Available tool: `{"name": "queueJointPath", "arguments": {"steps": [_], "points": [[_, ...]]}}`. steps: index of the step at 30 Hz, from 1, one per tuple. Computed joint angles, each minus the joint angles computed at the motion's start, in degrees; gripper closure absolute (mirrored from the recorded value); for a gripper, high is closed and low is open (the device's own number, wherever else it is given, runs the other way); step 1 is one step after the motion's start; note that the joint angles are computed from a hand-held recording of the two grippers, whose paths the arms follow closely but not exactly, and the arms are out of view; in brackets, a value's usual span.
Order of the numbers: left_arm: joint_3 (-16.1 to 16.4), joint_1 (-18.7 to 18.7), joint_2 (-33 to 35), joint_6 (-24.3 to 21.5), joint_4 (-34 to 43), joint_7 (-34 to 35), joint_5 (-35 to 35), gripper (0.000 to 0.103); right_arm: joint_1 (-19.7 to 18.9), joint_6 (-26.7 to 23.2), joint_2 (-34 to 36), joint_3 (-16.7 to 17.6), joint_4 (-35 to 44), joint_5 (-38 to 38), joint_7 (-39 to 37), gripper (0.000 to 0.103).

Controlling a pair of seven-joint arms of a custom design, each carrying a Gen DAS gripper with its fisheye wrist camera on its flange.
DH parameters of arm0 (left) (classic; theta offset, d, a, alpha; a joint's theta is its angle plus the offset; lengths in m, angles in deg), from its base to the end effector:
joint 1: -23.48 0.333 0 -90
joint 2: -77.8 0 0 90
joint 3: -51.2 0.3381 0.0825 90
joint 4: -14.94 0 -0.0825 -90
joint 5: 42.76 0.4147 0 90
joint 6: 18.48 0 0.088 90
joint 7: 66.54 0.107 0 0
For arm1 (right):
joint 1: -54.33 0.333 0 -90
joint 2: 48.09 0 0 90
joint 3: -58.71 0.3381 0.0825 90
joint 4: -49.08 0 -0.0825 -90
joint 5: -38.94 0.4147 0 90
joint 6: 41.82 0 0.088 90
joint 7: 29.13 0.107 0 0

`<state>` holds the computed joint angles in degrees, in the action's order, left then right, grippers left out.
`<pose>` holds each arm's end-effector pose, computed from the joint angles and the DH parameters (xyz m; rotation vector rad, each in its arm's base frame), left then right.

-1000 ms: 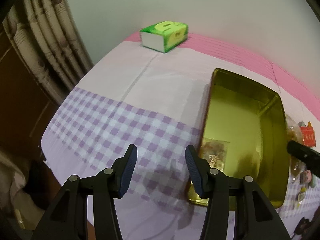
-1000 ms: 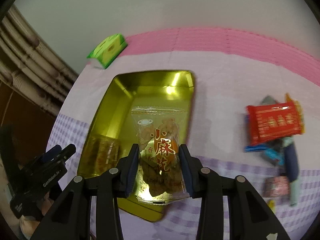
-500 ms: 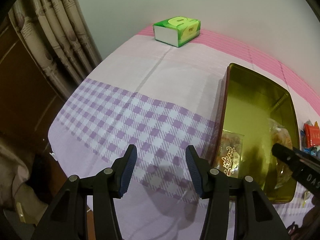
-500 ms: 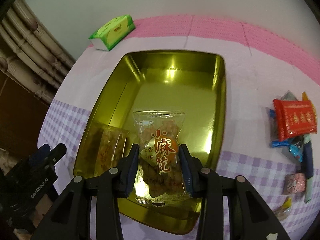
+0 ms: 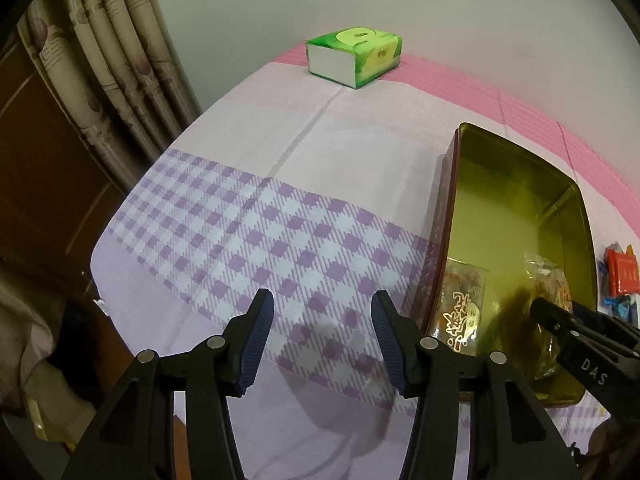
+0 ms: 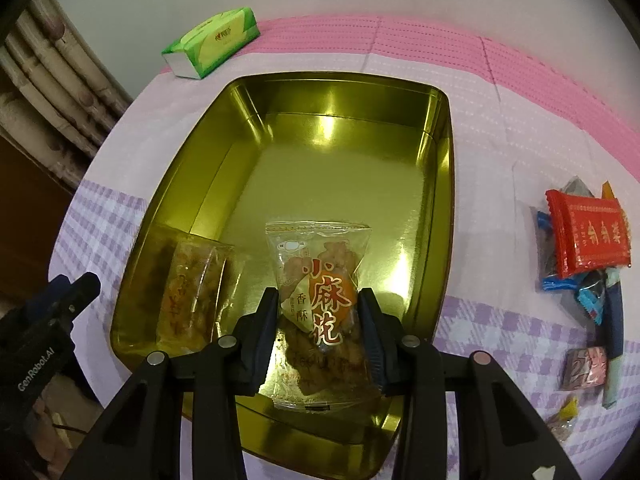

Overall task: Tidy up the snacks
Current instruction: 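Lower the right gripper's dough-snack bag into the tin and release it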

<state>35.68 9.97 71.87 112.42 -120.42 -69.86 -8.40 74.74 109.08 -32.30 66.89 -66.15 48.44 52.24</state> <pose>0.4549 -0.2380 0.3750 -2.4415 1.0953 -0.2034 0.5812 0.3070 0.3566 -2.3903 1.4073 -0.1154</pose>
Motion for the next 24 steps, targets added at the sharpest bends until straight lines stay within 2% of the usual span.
{"name": "queueJointPath", "arguments": {"steps": [5, 15, 20, 24], "points": [[0.0, -0.1, 0.1, 0.0, 0.1, 0.0, -0.1, 0.051, 0.8, 1.2, 0.0, -1.5, -0.2, -3.8, 3.1, 0.066], [0.2, -0.1, 0.5, 0.9, 0.1, 0.1, -0.3, 0.051, 0.6, 1.4, -0.3, -1.3, -0.7, -5.6, 3.8, 0.065], [0.3, 0.0, 0.5, 1.2, 0.0, 0.4, -0.4, 0.05, 0.2, 1.1, -0.3, -0.9, -0.6, -4.8, 3.2, 0.065], [0.2, 0.0, 0.6, 1.2, 0.1, 0.2, -0.2, 0.045, -0.4, 1.5, -0.8, -0.6, -1.1, -3.5, 2.1, 0.061]]}}
